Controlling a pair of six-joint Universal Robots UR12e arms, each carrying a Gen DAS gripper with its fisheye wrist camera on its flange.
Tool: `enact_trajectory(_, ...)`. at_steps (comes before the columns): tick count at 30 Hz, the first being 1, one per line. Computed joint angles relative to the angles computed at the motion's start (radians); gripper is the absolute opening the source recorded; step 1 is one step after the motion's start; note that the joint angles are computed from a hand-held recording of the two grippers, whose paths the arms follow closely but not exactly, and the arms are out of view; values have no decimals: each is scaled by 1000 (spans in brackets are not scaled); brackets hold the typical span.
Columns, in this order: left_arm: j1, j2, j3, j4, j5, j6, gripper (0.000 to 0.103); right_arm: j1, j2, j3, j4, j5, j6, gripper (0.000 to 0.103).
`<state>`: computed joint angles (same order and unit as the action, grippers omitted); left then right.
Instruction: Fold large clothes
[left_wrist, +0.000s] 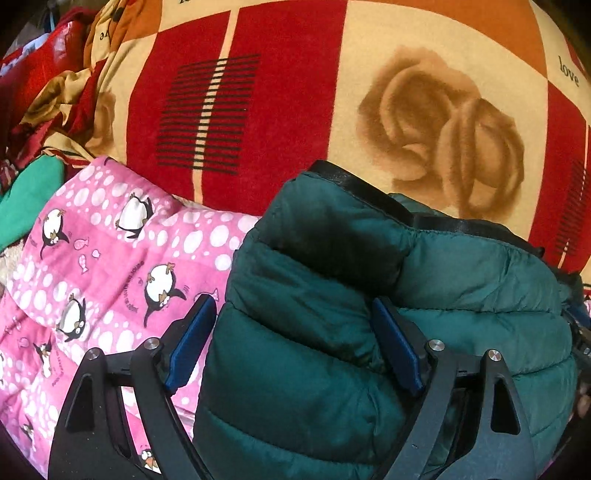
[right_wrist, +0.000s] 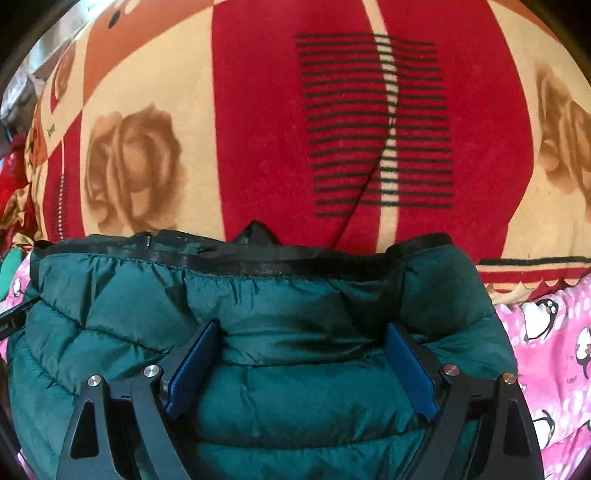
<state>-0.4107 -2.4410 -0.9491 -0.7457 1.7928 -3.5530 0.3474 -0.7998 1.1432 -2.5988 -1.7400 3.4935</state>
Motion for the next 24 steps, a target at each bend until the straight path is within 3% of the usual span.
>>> enact_trajectory(4,-1,1,-3,3,4,5,87,-2,-29,37,-29,11,15,89)
enact_trajectory(9,2,0,-3,6,-3,0,87,-11,-102,160,-195,56,77,89)
enact_trajectory(13,0,1,-12,25,8,-1,87,-10,-113,182,-157,-21,88,89)
enact_trajectory(16,-6,2,-18,39,25,-1,87,-23,-97,181,-114,-2,135,89)
enact_trajectory(19,-11,9,-26,42,38,2,87,-14,-84,167,-104,-41,118,89)
enact_trajectory(24,-14,50,-88,104,48,-17,87,-8,-120,202,-157,-27,129,89)
